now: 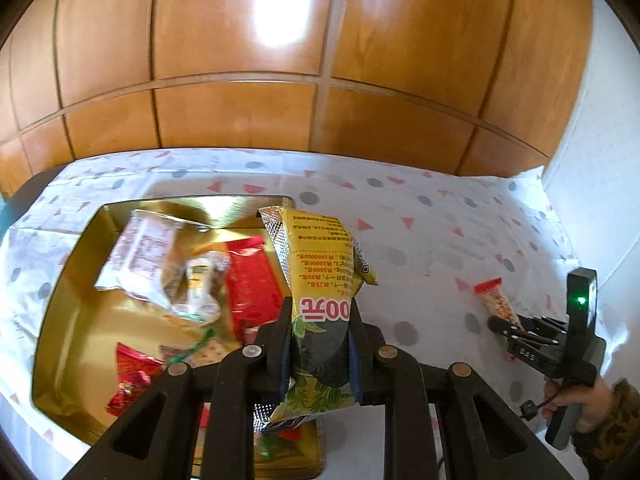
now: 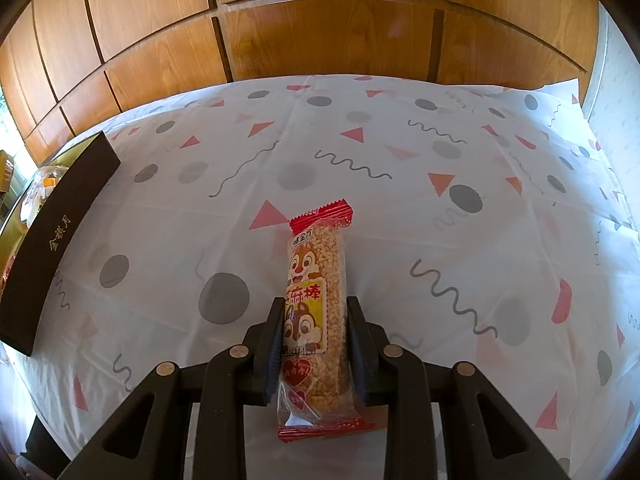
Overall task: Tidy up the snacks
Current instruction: 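Carry the yellow packet into the gold tin and open the left gripper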
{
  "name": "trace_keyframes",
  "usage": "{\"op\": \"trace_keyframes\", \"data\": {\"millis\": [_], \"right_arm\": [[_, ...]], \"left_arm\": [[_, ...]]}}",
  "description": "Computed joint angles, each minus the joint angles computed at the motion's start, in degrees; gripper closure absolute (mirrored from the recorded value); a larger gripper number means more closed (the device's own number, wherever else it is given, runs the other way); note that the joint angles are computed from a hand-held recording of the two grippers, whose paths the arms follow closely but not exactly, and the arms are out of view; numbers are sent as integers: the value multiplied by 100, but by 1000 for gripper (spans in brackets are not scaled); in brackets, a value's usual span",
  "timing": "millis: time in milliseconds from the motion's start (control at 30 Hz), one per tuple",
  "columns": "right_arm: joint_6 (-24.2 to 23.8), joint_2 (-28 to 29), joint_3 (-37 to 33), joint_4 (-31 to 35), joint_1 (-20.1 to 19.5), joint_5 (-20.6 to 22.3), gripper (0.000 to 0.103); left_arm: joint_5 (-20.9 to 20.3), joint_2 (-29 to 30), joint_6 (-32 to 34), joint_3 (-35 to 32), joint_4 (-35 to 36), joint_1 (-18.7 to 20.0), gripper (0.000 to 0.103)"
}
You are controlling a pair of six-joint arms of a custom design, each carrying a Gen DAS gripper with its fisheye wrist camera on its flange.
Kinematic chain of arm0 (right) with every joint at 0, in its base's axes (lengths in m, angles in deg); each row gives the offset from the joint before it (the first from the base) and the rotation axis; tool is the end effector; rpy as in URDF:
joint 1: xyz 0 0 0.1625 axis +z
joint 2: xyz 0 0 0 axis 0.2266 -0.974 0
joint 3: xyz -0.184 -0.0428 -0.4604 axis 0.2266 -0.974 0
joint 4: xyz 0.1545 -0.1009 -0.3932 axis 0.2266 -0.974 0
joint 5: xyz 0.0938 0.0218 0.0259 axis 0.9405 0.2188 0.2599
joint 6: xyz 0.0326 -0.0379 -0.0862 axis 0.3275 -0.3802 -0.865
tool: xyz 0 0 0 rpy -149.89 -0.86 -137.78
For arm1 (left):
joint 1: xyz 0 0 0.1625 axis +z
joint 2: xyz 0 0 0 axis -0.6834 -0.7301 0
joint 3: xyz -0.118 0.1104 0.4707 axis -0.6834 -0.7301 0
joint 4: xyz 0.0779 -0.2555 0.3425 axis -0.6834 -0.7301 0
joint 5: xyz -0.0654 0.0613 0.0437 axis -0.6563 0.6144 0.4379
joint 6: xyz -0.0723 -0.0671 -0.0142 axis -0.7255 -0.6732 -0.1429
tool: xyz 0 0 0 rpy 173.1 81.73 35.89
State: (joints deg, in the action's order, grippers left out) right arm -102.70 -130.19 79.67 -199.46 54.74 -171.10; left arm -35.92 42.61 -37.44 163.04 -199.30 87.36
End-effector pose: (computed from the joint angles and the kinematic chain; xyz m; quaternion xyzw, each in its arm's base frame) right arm -0.1258 -0.5828 0.2824 0.1095 -0.8730 0.3031 0.3661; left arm -0.2988 -0.5755 -0.0423 0.2161 0.8870 -0.3156 0.2588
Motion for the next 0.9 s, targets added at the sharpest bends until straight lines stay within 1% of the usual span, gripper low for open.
{"op": "trace_keyframes", "data": {"millis": [200, 300, 500, 667, 767, 900], "right_arm": [[16, 38, -7, -61, 39, -96, 74], [17, 55, -21, -71, 52, -133, 74], [22, 86, -29, -123, 68, -181, 74], [25, 98, -30, -139, 79, -211, 74], [22, 97, -30, -141, 77, -205, 74], [48, 103, -14, -178, 68, -170, 74]], "left_arm": [[237, -98, -143, 118, -88, 73, 81], [289, -150, -213, 179, -97, 122, 81], [352, -238, -377, 281, -68, 223, 81], [314, -462, -766, 492, -71, 397, 81], [479, -669, -1040, 665, -155, 509, 81], [831, -984, -1434, 914, -253, 639, 81]]}}
